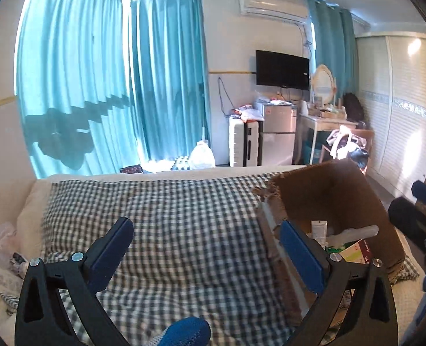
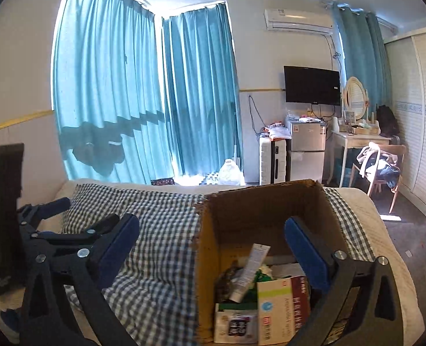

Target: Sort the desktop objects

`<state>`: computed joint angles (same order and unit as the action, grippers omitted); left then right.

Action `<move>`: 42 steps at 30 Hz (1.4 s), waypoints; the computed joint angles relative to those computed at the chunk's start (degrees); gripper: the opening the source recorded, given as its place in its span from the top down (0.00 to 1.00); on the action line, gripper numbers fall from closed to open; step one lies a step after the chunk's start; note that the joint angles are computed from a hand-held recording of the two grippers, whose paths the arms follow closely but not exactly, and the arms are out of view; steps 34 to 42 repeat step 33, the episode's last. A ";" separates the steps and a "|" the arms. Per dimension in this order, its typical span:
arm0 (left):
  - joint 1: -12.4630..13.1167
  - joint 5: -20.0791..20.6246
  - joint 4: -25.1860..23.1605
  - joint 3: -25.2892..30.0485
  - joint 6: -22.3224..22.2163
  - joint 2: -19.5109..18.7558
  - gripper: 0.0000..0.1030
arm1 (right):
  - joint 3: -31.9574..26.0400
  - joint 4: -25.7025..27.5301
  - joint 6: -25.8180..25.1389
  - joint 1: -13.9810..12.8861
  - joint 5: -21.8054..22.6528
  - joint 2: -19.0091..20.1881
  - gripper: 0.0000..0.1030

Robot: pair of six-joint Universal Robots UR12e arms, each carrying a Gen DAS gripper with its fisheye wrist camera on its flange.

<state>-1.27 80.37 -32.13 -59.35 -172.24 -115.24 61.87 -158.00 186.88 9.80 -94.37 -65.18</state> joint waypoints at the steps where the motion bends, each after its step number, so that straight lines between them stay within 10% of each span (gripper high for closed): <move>1: 0.38 0.62 0.41 -0.42 -0.47 0.44 0.00 | -0.14 -0.36 0.11 0.62 -0.52 0.26 0.00; 6: 1.47 5.04 2.92 -2.18 -2.83 1.95 0.00 | -0.54 1.00 -3.23 1.93 0.81 1.18 0.00; 42: 2.53 3.27 0.20 -5.30 -4.69 2.43 0.00 | -1.07 5.04 -0.86 2.87 -2.53 1.72 0.00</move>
